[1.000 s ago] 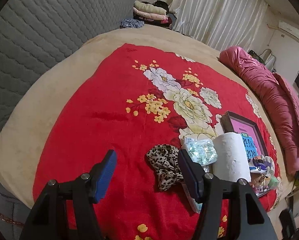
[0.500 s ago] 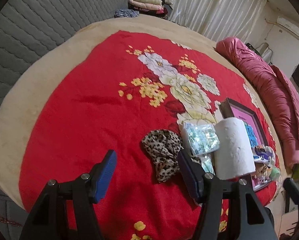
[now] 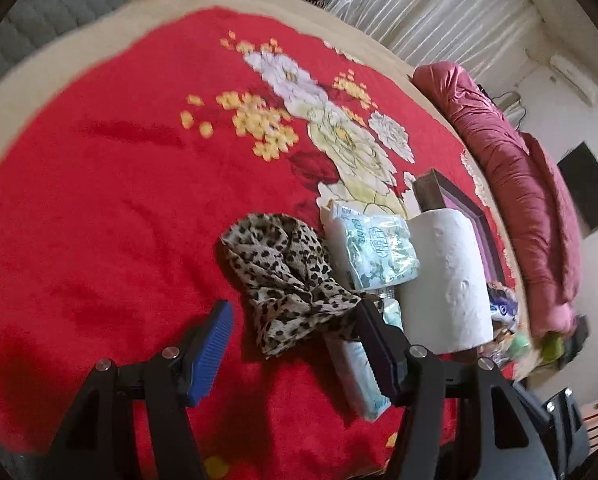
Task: Organize soft objects
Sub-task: 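Grasp the leopard-print scrunchie with the left tool while the right tool grasps the wipes pack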
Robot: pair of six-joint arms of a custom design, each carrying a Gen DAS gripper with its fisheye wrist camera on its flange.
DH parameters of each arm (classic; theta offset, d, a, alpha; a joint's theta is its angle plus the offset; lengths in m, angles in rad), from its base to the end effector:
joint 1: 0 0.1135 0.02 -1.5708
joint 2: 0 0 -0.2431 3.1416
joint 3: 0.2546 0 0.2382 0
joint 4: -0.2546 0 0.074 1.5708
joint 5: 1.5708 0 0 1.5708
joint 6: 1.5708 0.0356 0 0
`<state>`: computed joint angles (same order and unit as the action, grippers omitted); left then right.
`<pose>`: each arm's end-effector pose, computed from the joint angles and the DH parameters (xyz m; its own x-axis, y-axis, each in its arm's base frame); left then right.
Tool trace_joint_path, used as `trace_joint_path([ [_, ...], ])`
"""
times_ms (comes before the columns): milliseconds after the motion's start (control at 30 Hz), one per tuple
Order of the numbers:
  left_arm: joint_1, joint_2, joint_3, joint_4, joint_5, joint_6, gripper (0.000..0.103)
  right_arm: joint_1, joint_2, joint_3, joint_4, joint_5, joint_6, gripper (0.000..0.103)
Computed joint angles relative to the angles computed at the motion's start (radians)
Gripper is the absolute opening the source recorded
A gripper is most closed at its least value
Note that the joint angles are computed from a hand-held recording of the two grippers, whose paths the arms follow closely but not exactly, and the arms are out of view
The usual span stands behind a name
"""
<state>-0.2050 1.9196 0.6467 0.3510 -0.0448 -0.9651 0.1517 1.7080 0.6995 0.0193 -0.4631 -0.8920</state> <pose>0.2885 -0.0584 0.0519 -0.5895 -0.7163 -0.3734 -0.5406 0.6933 -0.4765 0.2794 0.0588 0.1028 -0.2246 -0.7388 -0.6354 -0.8801 0.4337 -0.1932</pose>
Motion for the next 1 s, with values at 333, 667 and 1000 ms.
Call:
trace_joint_path([
  [333, 0.061, 0.157, 0.001, 0.232, 0.096, -0.027, 0.063, 0.097, 0.178, 0.094, 0.068, 0.080, 0.023, 0.076],
  [667, 0.076, 0.217, -0.017, 0.361, 0.141, -0.026, 0.044, 0.193, 0.334, 0.211, 0.075, 0.228, 0.036, 0.076],
  [1000, 0.072, 0.231, -0.039, 0.414, 0.120, -0.031, 0.019, 0.200, 0.397, 0.270, 0.086, 0.273, 0.043, 0.044],
])
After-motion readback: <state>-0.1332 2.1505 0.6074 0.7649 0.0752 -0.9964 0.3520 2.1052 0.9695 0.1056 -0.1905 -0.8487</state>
